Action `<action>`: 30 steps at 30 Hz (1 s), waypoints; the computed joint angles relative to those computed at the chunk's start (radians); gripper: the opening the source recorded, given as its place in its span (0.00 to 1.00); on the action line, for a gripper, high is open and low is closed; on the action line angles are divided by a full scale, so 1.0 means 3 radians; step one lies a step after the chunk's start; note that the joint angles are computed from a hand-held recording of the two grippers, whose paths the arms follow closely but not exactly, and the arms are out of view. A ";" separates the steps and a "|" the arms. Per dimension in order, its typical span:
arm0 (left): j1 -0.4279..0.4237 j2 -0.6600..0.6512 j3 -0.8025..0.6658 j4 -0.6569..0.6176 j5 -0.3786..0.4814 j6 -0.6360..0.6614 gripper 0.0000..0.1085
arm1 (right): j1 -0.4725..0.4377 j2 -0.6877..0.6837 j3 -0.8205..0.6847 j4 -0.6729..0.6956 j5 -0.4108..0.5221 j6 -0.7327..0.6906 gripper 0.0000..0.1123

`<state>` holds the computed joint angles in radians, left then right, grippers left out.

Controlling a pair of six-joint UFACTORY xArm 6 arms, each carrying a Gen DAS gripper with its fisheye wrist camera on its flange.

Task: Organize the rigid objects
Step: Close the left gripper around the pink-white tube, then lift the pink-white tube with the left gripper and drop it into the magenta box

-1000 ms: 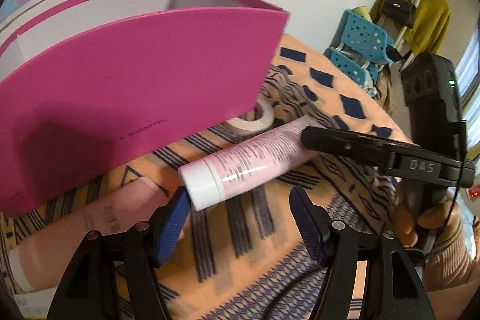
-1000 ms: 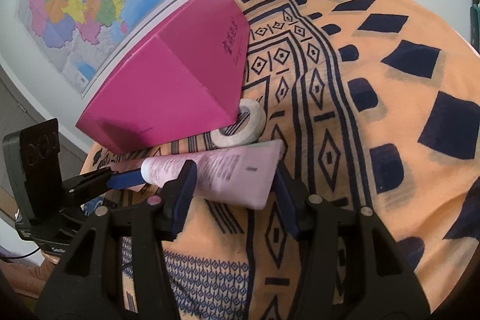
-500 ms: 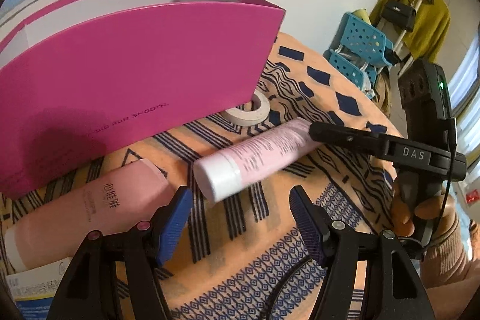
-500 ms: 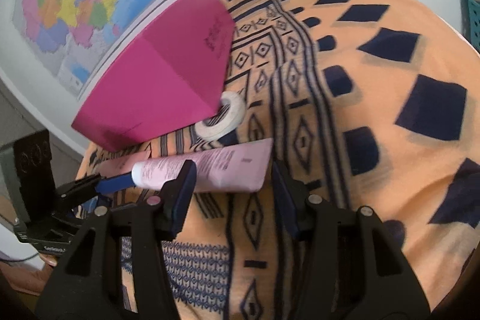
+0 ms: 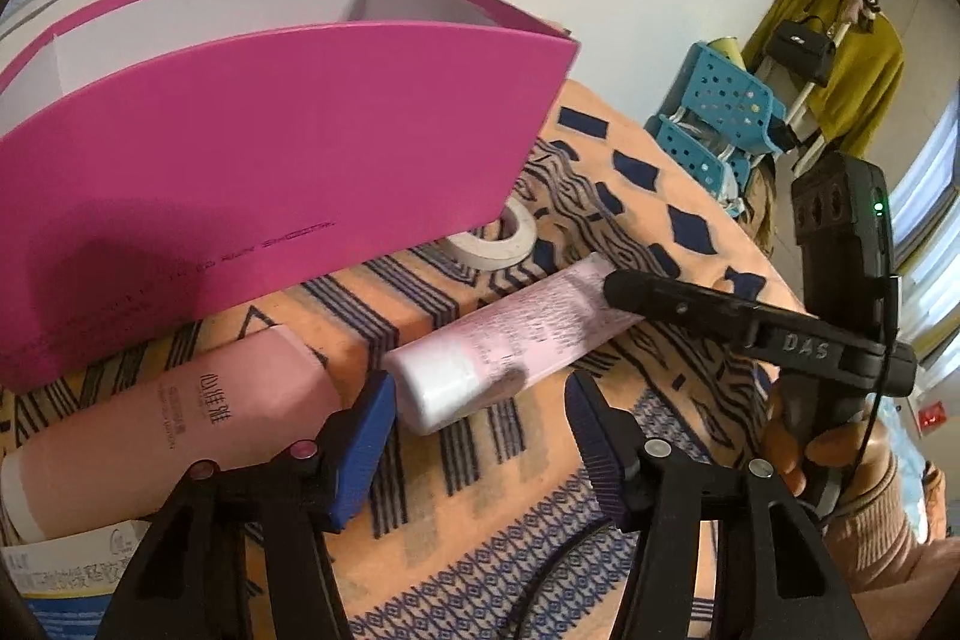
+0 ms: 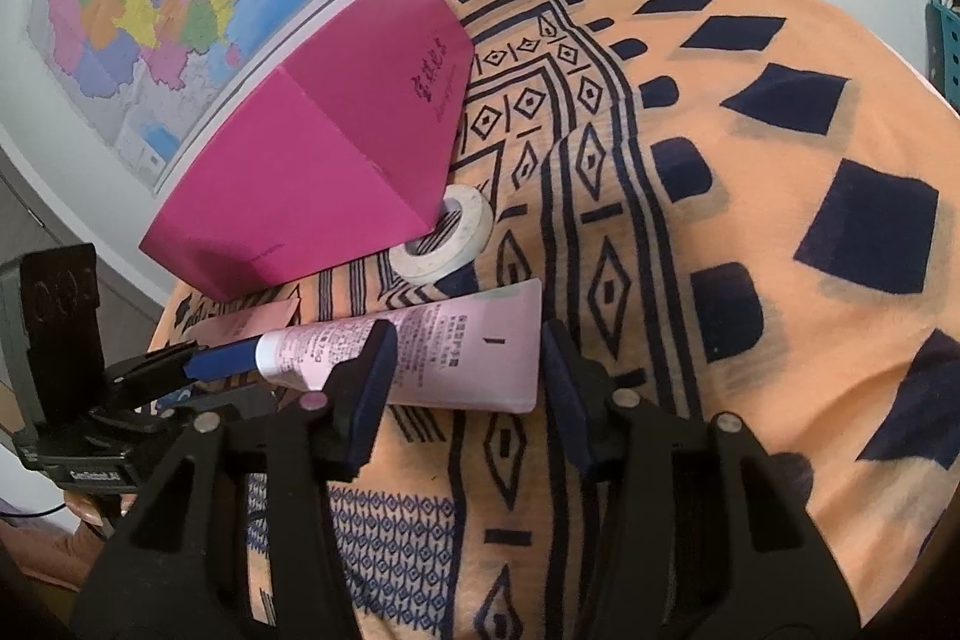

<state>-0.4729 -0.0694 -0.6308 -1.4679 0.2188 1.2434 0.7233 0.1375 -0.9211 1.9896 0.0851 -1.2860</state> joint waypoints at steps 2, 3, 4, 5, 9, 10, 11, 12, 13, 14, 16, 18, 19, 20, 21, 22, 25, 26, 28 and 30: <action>-0.0056 -0.0005 0.0002 0.0007 -0.0086 -0.0009 0.54 | 0.0034 0.0013 -0.0019 0.0000 -0.0070 0.0000 0.44; -0.0065 -0.0008 0.0005 0.0019 -0.0098 -0.0022 0.54 | 0.0040 0.0016 -0.0024 0.0014 -0.0085 -0.0015 0.44; -0.0062 -0.0013 0.0010 0.0029 -0.0089 -0.0039 0.54 | 0.0042 0.0017 -0.0025 0.0009 -0.0091 -0.0011 0.44; -0.0056 -0.0020 0.0013 0.0035 -0.0077 -0.0050 0.54 | 0.0041 0.0012 -0.0022 0.0013 -0.0087 -0.0010 0.44; -0.0089 -0.0063 0.0037 -0.0022 -0.0112 -0.0017 0.54 | 0.0053 0.0002 -0.0020 0.0029 -0.0095 -0.0023 0.44; -0.0103 -0.0074 0.0042 -0.0034 -0.0126 -0.0009 0.54 | 0.0056 -0.0004 -0.0020 0.0057 -0.0098 -0.0047 0.44; -0.0096 -0.0081 0.0046 -0.0043 -0.0120 0.0006 0.54 | 0.0061 -0.0008 -0.0023 0.0072 -0.0109 -0.0061 0.44; -0.0100 -0.0092 0.0052 -0.0051 -0.0123 0.0012 0.54 | 0.0064 -0.0014 -0.0022 0.0083 -0.0114 -0.0076 0.44; -0.0103 -0.0107 0.0060 -0.0064 -0.0124 0.0021 0.54 | 0.0071 -0.0022 -0.0023 0.0097 -0.0127 -0.0092 0.44; -0.0104 -0.0120 0.0066 -0.0071 -0.0123 0.0029 0.54 | 0.0076 -0.0030 -0.0024 0.0119 -0.0139 -0.0116 0.44; -0.0114 -0.0154 0.0081 -0.0109 -0.0150 0.0065 0.54 | 0.0093 -0.0055 -0.0026 0.0122 -0.0158 -0.0124 0.44; -0.0118 -0.0211 0.0102 -0.0163 -0.0175 0.0108 0.54 | 0.0112 -0.0069 -0.0047 0.0160 -0.0193 -0.0188 0.44; -0.0111 -0.0235 0.0112 -0.0188 -0.0181 0.0135 0.54 | 0.0128 -0.0082 -0.0063 0.0188 -0.0218 -0.0241 0.44; -0.0105 -0.0278 0.0129 -0.0207 -0.0179 0.0149 0.54 | 0.0142 -0.0088 -0.0088 0.0261 -0.0249 -0.0330 0.44; -0.0096 -0.0306 0.0142 -0.0228 -0.0177 0.0168 0.54 | 0.0155 -0.0097 -0.0121 0.0362 -0.0285 -0.0454 0.44; -0.0091 -0.0341 0.0157 -0.0234 -0.0182 0.0169 0.54 | 0.0161 -0.0105 -0.0144 0.0451 -0.0303 -0.0563 0.44; -0.0086 -0.0501 0.0220 -0.0264 -0.0224 0.0192 0.54 | 0.0173 -0.0149 -0.0233 0.0700 -0.0344 -0.0893 0.44; -0.0078 -0.0551 0.0237 -0.0278 -0.0229 0.0204 0.54 | 0.0180 -0.0164 -0.0266 0.0748 -0.0354 -0.0977 0.44; -0.0065 -0.0700 0.0283 -0.0327 -0.0267 0.0249 0.54 | 0.0188 -0.0188 -0.0354 0.0932 -0.0398 -0.1244 0.44; -0.0044 -0.0820 0.0314 -0.0389 -0.0290 0.0309 0.54 | 0.0196 -0.0218 -0.0453 0.1125 -0.0427 -0.1541 0.44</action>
